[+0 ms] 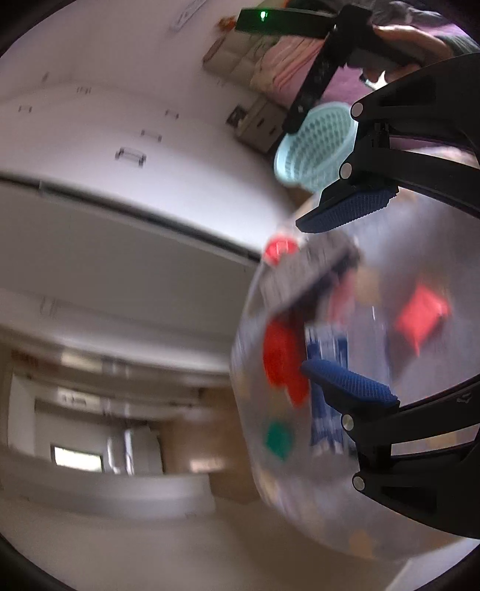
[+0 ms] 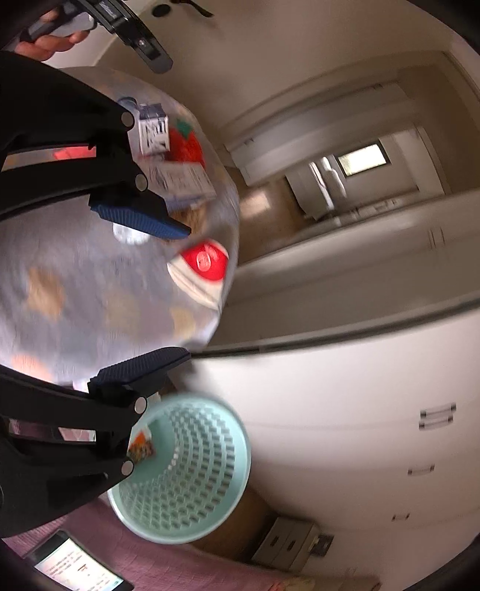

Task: Collect trash
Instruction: 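Move both tools back to the table, then grasp the green packet with the left tool while the right tool grasps the white milk carton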

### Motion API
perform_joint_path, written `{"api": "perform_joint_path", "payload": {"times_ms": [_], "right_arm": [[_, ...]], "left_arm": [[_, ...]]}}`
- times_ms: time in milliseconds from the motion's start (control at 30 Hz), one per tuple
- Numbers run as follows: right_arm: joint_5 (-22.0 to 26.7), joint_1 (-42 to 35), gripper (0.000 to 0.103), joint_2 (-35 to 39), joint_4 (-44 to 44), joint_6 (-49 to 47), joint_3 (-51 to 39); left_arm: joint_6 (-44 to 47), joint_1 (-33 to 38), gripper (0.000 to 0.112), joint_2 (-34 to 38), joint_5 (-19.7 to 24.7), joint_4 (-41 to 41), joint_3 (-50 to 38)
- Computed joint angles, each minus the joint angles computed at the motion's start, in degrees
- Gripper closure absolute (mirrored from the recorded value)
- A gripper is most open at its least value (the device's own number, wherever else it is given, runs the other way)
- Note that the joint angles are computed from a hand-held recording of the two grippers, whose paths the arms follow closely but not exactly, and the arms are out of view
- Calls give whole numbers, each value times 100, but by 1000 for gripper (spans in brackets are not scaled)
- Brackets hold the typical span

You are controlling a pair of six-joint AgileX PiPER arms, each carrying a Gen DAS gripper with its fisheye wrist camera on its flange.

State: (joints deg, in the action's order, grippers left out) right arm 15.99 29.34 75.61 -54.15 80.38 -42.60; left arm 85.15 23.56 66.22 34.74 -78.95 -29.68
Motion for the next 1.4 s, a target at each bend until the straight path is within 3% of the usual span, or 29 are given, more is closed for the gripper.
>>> {"api": "perform_joint_path", "payload": {"times_ms": [133, 267, 400, 500, 600, 700, 867, 1067, 1167, 1200, 1333, 1400], "right_arm": [[100, 570, 39, 724, -438, 409, -564], [192, 956, 34, 1414, -300, 65, -1231], [459, 1233, 31, 2013, -307, -194, -1803], [329, 1153, 31, 2355, 55, -673, -2034], [199, 1027, 31, 2568, 549, -1252, -2197], [213, 986, 31, 2733, 649, -1438, -2336], [242, 930, 31, 2988, 1092, -2019, -2576], [200, 897, 31, 3052, 1390, -2512, -2670], [142, 849, 31, 3010, 1801, -2926, -2663], [90, 814, 31, 2983, 2108, -3200, -2644], [-17, 762, 31, 2970, 2576, -3626, -2584], [-10, 793, 31, 2975, 2654, -3730, -2565]], "left_arm": [[466, 975, 42, 493, 520, 106, -208], [534, 1335, 38, 990, 551, 216, -462], [15, 1659, 38, 1757, 596, 511, -1056], [-318, 1635, 38, 2335, 521, 808, -1695], [-1127, 1296, 38, 2912, 214, 1569, -2492], [-2601, 978, 38, 3748, 274, 2693, -3548], [-3750, 608, 39, 4529, 270, 3472, -4440], [-4585, 188, 41, 4712, -159, 4489, -4680], [-4858, 71, 59, 4768, -95, 4861, -4779], [-4933, 12, 59, 4728, -174, 5042, -4725], [-4891, -109, 64, 4503, -653, 5287, -4368], [-4565, -64, 65, 4367, -669, 4970, -4222]]}}
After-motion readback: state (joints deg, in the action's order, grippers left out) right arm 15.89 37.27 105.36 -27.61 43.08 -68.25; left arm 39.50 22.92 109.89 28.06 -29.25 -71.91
